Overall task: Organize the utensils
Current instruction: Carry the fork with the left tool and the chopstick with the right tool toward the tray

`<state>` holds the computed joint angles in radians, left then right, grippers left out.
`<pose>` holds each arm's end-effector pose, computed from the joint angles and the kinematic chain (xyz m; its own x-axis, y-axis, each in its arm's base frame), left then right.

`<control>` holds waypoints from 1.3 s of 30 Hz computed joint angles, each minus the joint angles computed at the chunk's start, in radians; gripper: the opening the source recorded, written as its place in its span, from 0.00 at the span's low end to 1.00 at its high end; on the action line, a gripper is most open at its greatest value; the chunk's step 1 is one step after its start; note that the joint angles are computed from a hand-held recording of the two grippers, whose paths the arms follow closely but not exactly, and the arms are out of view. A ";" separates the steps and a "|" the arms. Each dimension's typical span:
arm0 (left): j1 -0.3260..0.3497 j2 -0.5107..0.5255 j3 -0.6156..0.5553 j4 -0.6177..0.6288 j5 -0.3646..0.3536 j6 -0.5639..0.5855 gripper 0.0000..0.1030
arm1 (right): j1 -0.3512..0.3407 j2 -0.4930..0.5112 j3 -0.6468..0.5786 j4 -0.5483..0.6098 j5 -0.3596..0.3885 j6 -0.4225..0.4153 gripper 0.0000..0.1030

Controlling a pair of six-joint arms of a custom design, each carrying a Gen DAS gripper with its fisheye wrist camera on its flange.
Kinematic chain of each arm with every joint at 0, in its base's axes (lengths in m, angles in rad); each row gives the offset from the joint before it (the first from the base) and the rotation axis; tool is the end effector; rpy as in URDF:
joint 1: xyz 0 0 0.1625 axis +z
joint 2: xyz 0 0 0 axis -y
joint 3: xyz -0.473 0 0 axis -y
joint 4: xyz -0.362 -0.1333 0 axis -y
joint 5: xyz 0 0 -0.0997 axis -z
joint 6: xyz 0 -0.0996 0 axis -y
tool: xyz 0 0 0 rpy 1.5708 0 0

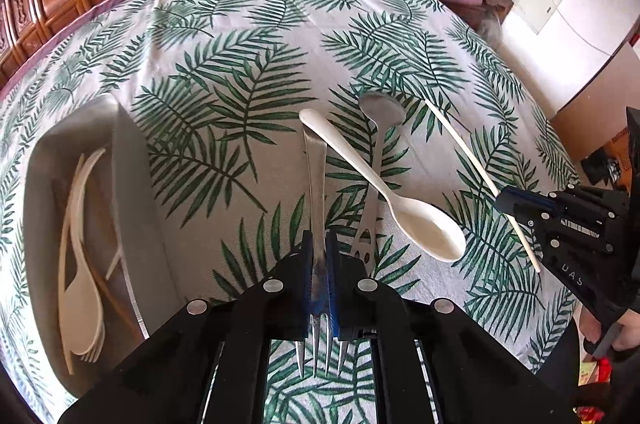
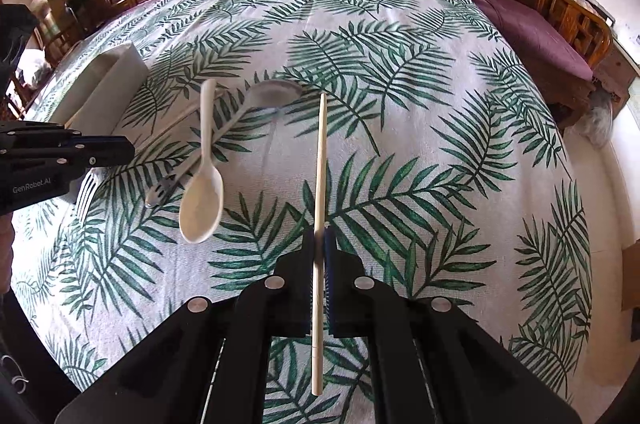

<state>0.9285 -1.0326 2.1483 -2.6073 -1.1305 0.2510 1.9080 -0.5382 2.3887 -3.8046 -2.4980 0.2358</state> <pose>-0.1551 -0.5007 0.1458 -0.5338 0.7493 -0.3919 0.7533 0.6319 0.1822 0.1899 -0.3796 0.0389 -0.7185 0.2859 0.6340 -0.1429 0.8314 -0.5370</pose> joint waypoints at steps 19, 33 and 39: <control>0.004 0.064 -0.009 -0.001 -0.062 -0.027 0.27 | 0.038 0.008 0.035 -0.005 -0.011 0.074 0.06; 0.015 0.043 0.030 -0.058 -0.022 -0.012 0.06 | 0.040 0.023 0.041 -0.044 -0.001 0.077 0.06; 0.026 -0.004 0.037 -0.069 -0.030 0.000 0.06 | 0.067 0.015 0.009 0.009 -0.010 0.083 0.06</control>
